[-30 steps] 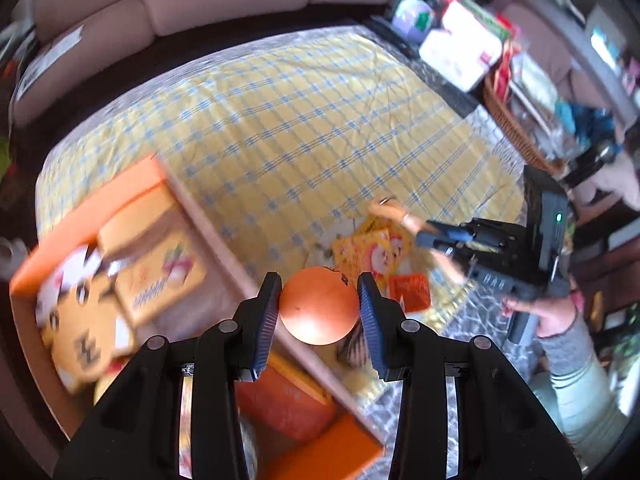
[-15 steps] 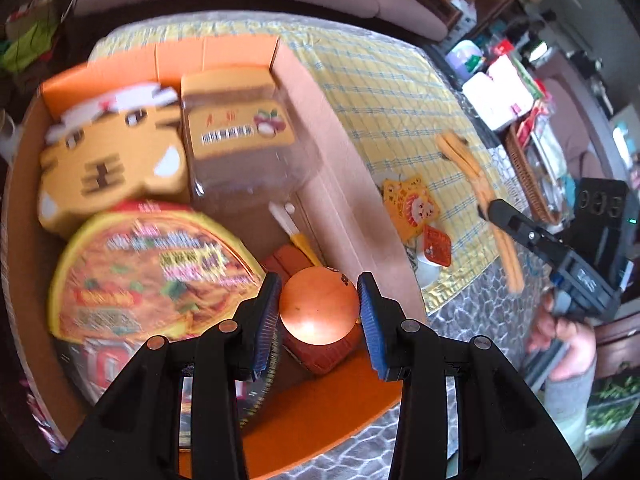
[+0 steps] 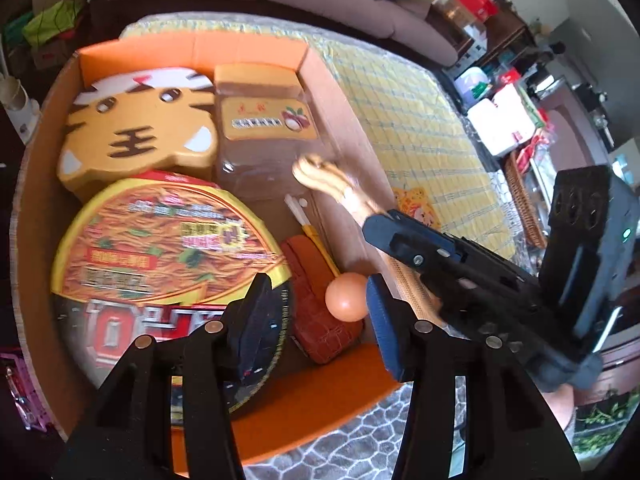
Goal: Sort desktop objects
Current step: 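Lower the orange ball and pink rope into the box and open both grippers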
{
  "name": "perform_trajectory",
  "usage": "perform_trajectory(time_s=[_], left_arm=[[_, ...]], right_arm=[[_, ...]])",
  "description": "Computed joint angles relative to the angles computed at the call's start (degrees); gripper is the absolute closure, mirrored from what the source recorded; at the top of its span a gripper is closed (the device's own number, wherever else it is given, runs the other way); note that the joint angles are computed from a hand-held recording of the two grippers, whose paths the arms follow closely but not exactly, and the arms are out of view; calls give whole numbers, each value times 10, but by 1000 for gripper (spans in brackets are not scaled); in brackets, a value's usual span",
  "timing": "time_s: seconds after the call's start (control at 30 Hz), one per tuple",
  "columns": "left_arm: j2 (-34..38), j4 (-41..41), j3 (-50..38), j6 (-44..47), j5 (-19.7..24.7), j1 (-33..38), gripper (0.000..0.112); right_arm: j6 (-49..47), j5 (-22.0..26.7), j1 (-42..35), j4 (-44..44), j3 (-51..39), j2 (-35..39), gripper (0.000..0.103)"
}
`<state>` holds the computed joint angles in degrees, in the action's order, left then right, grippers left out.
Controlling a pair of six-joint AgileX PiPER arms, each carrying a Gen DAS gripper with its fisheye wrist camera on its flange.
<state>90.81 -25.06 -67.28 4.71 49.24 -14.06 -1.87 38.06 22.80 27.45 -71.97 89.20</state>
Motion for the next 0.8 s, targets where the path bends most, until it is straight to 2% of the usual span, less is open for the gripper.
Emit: perform_trajectory(time_s=[0.1,0.2,0.4,0.47,0.63,0.73,0.8], left_arm=[[-22,-16,3,19,11,28,66],[-40,-18,5,28,19,47,64],[-60,-25,15,52,37,78,64],[-66,-24,19,55,39,83,64],[-74,-21,25,54,37,77,61],[-75,3,19,32,32,43,53],[-77,32,13,5,25,15,42]], right_arm=[[102,-4,47,-145,-12,1,81],[144,8,82,-212,-23,10,80],[183,33,103,-201,-43,31,71],[202,36,109,-219,-47,27,62],[200,38,96,-225,-39,-12,62],[183,51,75,-231,-37,-41,62],[178,66,63,-249,-38,-56,50]])
